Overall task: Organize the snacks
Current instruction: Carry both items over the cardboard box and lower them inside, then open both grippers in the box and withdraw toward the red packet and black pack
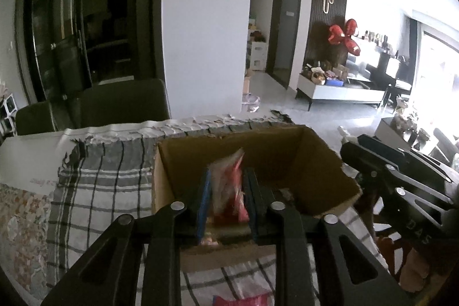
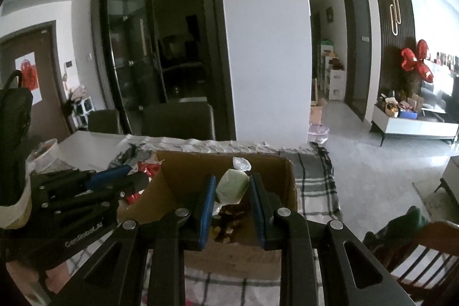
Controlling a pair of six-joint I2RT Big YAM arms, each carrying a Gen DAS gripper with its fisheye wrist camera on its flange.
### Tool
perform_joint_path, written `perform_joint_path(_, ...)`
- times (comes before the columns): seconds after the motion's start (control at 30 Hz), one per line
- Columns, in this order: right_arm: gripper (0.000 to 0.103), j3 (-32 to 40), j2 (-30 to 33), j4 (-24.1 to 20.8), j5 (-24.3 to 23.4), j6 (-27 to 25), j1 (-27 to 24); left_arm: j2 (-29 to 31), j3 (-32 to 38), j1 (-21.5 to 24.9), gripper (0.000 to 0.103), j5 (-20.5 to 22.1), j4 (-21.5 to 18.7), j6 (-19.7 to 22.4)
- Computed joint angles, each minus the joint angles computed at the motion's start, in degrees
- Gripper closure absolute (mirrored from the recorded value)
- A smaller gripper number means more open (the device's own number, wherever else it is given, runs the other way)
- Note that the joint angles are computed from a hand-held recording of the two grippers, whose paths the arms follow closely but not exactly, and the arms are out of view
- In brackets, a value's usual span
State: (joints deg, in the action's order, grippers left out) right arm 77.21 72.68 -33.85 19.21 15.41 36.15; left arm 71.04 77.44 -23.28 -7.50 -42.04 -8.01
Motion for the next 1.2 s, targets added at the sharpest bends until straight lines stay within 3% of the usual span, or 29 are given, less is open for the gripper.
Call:
perform_joint_path(0.03,0.076,0.1,0.2,0.1,0.3,0.1,-0.1,0.2,0.0,0.0,0.057,-0.8,0.2,0.5)
perform_joint_path(0.07,0.07,0.4,0.7,-0.5,0.3,0.4,-0.4,0.2,0.0,-0.2,0.051,-2.4,0.4,0.4)
perform_joint_path(0.13,0.057,0.8,1.1,-1.6,1.1,1.5,-0.5,-0.6,-0.7,-0.3,0.047,-4.0,0.8,0.1)
perform_joint_path(0.3,0.057,-1.1,-0.7,-1.9,2.8,2.6,0.4,-3.2,-2.6,-1.3,0.037,-6.3,0.5,0.1)
perform_joint_path(0.73,0.054,-6.9,-7.8,-2.4,5.5,4.6,6.3,-14.0,-10.0,-7.2,0.022,-15.5,0.0,0.1)
perform_joint_path(0.9,0.054,-9.0,-9.9,-3.9,7.8,4.7,9.6,-17.4,-12.6,-10.0,0.019,-19.5,-2.3,-1.7)
perform_joint_path(1.2,0.054,-11.9,-11.6,-7.8,6.5,8.8,13.0,-22.3,-17.5,-13.7,0.018,-23.6,-8.8,-7.8)
